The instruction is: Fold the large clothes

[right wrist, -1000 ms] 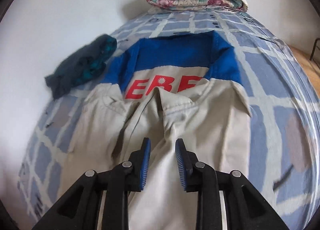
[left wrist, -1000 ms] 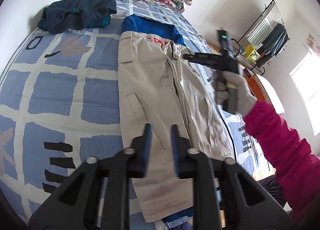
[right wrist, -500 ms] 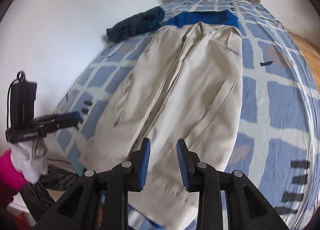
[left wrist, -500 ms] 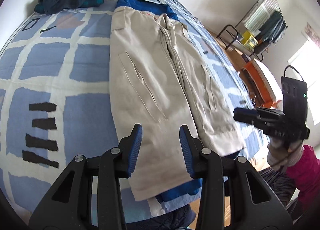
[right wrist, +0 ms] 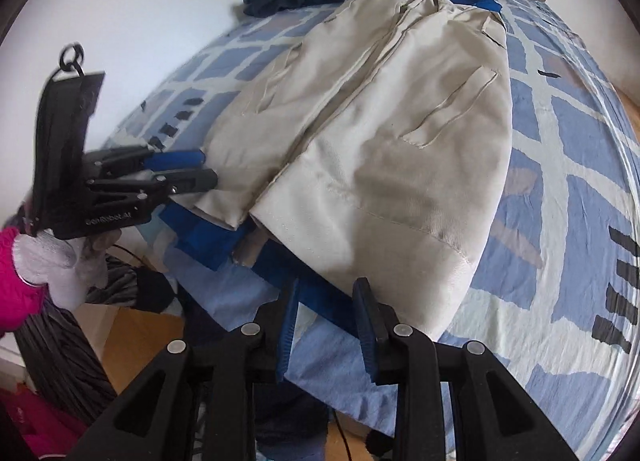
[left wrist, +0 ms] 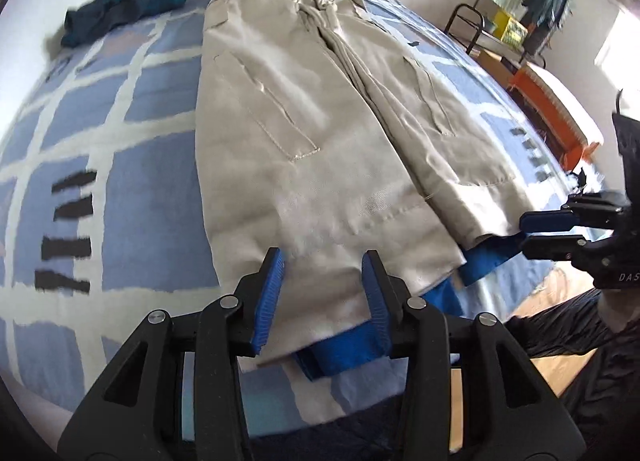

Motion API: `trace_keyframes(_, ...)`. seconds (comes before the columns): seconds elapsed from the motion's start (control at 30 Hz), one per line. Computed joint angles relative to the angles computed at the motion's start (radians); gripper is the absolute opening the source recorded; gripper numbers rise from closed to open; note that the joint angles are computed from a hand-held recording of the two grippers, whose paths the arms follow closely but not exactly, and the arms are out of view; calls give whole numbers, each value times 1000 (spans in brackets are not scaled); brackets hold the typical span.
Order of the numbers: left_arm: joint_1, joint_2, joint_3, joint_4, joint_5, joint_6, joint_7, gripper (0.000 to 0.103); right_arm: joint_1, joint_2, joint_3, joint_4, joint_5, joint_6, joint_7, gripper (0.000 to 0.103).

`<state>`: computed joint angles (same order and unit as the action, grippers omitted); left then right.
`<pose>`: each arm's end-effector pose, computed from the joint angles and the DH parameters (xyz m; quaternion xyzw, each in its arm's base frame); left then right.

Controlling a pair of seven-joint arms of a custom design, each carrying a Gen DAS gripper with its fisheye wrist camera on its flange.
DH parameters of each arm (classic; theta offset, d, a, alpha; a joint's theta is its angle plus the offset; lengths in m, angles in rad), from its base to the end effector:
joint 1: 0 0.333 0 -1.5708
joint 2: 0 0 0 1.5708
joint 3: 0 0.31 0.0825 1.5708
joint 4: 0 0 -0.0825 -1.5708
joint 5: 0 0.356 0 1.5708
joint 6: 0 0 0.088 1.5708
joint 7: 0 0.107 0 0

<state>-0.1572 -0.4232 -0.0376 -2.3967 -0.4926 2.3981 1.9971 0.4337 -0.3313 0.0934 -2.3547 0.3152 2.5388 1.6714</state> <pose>0.4233 -0.0888 0.5253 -0.5592 0.7800 -0.2777 0.0424 0.4001 0.2325 0.5206 -0.7496 0.6029 -0.0224 0.2724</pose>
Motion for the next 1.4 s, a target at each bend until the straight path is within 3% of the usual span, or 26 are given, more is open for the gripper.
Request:
trace_keyframes(0.1, 16, -1, 49, 23, -78, -73, -44, 61, -24, -86, -19, -74, 30, 58, 51, 57)
trace_keyframes(0.13, 25, -3, 58, 25, -99, -86, -57, 62, -31, -109, -32, -97, 44, 65, 66, 59)
trace_keyframes(0.37, 107, 63, 111, 69, -236, -208, -107, 62, 52, -150, -207, -211, 377, 152, -50, 59)
trace_keyframes(0.5, 148, 127, 114, 113, -322, -293, -114, 62, 78, -112, -244, -199, 546, 148, -156, 58)
trace_keyframes(0.67, 173, 152, 77, 134, -344, -336, -89, 62, 53, -53, -211, -167, 623, 111, -225, 56)
trace_keyframes(0.8, 180, 150, 61, 131, -350, -325, -78, 62, 47, -35, -209, -158, 765, 86, -319, 53)
trace_keyframes(0.9, 183, 161, 70, 140, -376, -375, -73, 36, 37, -17, -195, -143, 844, 59, -382, 49)
trace_keyframes(0.93, 186, 157, 71, 138, -385, -382, -67, 35, 25, -20, -182, -142, 845, 57, -383, 49)
trace_keyframes(1.07, 191, 152, 66, 138, -412, -389, -52, 35, -6, -7, -152, -135, 916, 40, -423, 51)
trace_keyframes(1.1, 192, 152, 58, 135, -401, -378, -64, 38, -14, 5, -147, -128, 934, 29, -431, 53)
trace_keyframes(1.13, 192, 158, 55, 137, -396, -382, -74, 47, -18, 16, -141, -122, 966, 29, -458, 54)
trace_keyframes(1.23, 186, 169, 48, 140, -403, -403, -59, 48, -44, 29, -117, -105, 957, 9, -483, 57)
trace_keyframes(1.27, 182, 168, 41, 146, -384, -404, -44, 44, -51, 36, -106, -96, 934, 8, -474, 57)
trace_keyframes(1.3, 178, 162, 34, 149, -365, -400, -34, 31, -58, 41, -93, -91, 901, 13, -456, 52)
trace_keyframes(1.4, 173, 153, 43, 150, -381, -401, -31, 17, -67, 49, -78, -76, 820, 14, -397, 33)
